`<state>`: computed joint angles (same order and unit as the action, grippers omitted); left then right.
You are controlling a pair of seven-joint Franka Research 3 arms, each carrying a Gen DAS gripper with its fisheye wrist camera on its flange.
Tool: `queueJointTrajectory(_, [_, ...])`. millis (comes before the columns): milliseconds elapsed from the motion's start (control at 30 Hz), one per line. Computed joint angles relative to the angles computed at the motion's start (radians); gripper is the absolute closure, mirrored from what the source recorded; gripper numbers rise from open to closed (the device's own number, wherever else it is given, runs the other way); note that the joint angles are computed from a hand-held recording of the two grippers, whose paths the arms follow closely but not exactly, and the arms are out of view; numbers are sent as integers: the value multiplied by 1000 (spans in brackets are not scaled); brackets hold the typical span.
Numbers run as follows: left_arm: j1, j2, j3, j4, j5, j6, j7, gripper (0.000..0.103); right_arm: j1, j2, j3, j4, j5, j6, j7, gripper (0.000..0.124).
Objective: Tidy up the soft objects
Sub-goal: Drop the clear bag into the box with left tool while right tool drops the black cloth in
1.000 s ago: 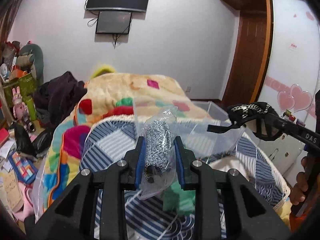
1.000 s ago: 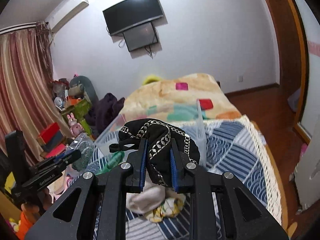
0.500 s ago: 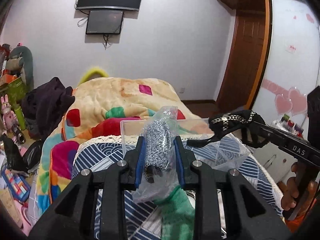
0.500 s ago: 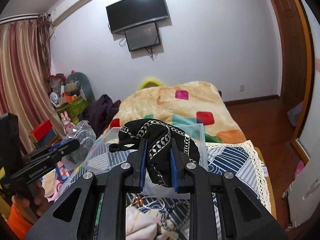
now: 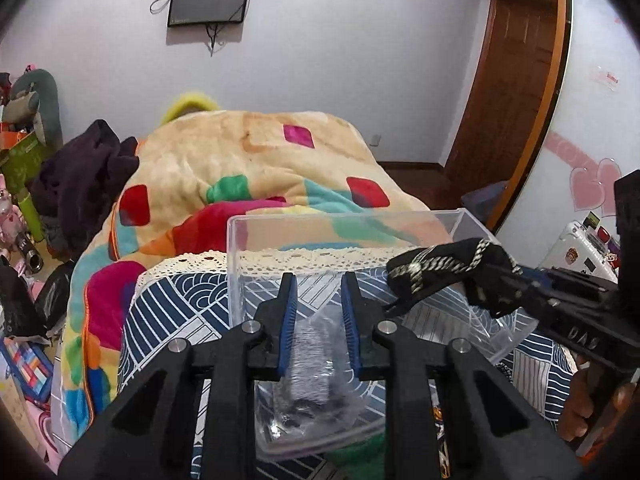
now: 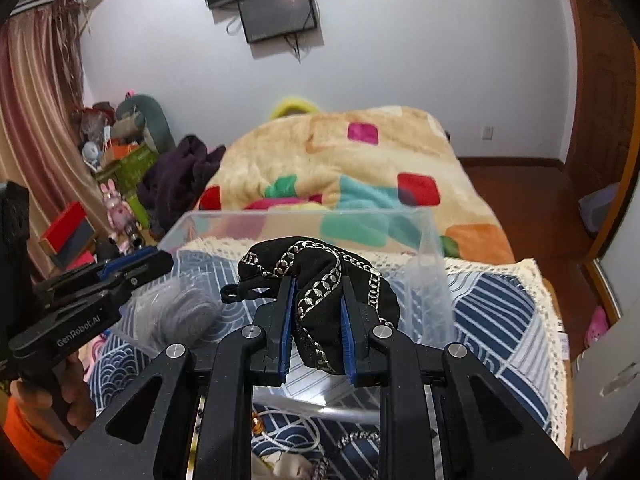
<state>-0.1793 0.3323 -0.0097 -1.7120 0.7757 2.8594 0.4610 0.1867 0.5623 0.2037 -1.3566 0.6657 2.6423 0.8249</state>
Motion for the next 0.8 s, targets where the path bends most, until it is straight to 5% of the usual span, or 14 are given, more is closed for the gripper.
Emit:
queueJointTrajectory(367, [7,-20,-28,-29,-77,15,92,80,9,-8,-24,-9,-86,-78,18,93])
queueJointTrajectory(533, [12,-64,-36,-76,-96,66,97,66,-6,-43,-12,-39,-47,-69,-27,89])
queueJointTrajectory(700, [-44,-128,13,-118,97,60,-64,43,-50,-118,35,-129,100,-2,-169,60])
queueJointTrajectory(800, [-41,-162,-6,-144,190,33,-141,33,-56,-168,40,-189,186,35,-250,49])
